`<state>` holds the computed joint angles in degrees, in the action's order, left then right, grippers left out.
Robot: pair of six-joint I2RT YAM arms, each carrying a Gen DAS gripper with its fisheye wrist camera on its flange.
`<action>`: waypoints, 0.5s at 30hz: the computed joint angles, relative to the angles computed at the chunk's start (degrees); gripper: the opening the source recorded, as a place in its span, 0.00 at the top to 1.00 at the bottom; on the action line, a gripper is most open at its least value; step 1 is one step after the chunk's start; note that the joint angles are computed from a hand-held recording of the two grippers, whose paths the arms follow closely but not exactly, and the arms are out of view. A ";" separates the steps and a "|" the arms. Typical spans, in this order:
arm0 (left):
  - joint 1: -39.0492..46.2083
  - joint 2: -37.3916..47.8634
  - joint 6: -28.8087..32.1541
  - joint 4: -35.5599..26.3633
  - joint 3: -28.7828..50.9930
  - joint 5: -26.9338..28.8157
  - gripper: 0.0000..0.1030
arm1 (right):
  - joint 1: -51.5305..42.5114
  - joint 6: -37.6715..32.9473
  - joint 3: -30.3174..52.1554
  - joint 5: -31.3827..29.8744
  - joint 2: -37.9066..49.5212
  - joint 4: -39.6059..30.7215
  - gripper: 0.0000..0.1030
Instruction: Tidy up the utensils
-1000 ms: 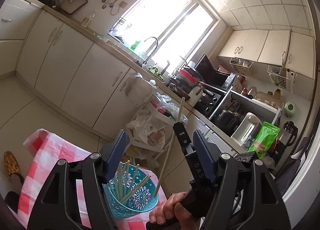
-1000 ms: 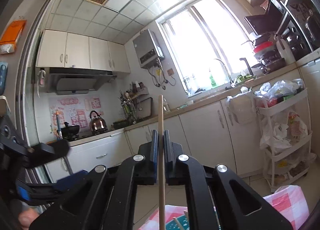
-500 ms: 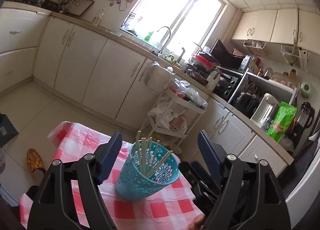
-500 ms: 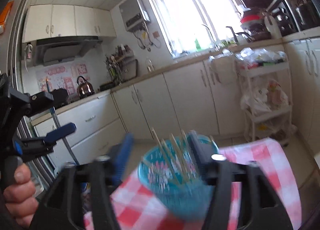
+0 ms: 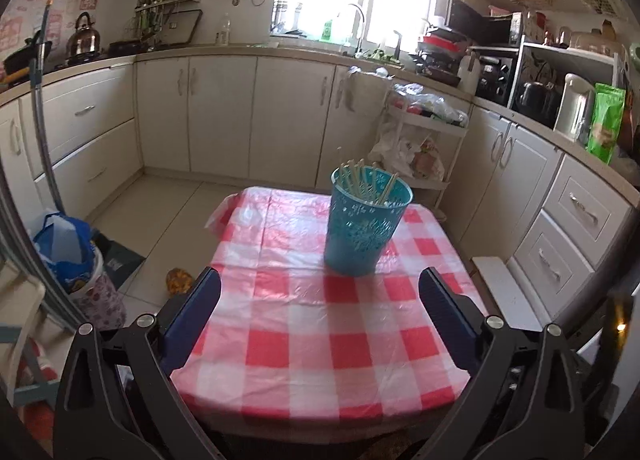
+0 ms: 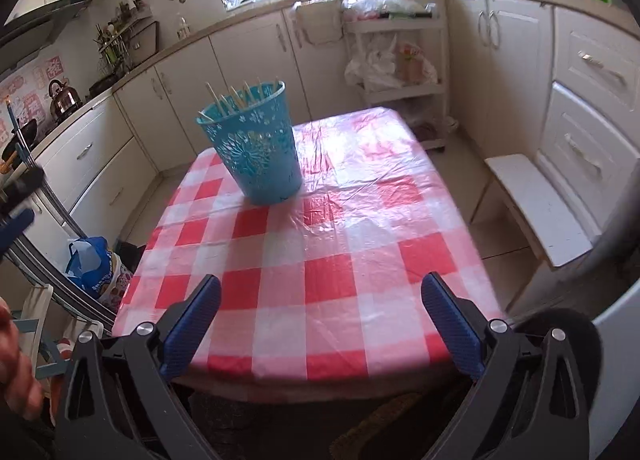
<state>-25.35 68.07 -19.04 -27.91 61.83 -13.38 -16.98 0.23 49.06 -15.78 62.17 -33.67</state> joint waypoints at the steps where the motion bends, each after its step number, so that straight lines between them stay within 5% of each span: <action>1: -0.46 -1.69 -0.84 -2.26 -0.62 -1.34 0.07 | 0.26 -0.44 0.11 0.59 -3.16 -2.52 0.07; 7: -1.68 -8.50 -4.89 -13.06 -2.77 -3.14 0.07 | 2.90 -1.10 5.47 1.68 -11.63 -16.73 0.07; 15: -8.52 -14.26 -7.96 -22.73 -3.71 -6.02 0.07 | 7.61 3.03 1.84 0.32 -26.05 -25.90 0.07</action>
<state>-33.88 53.81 -27.00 -50.64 58.11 -19.40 -9.37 3.26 50.90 -15.46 36.12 -59.56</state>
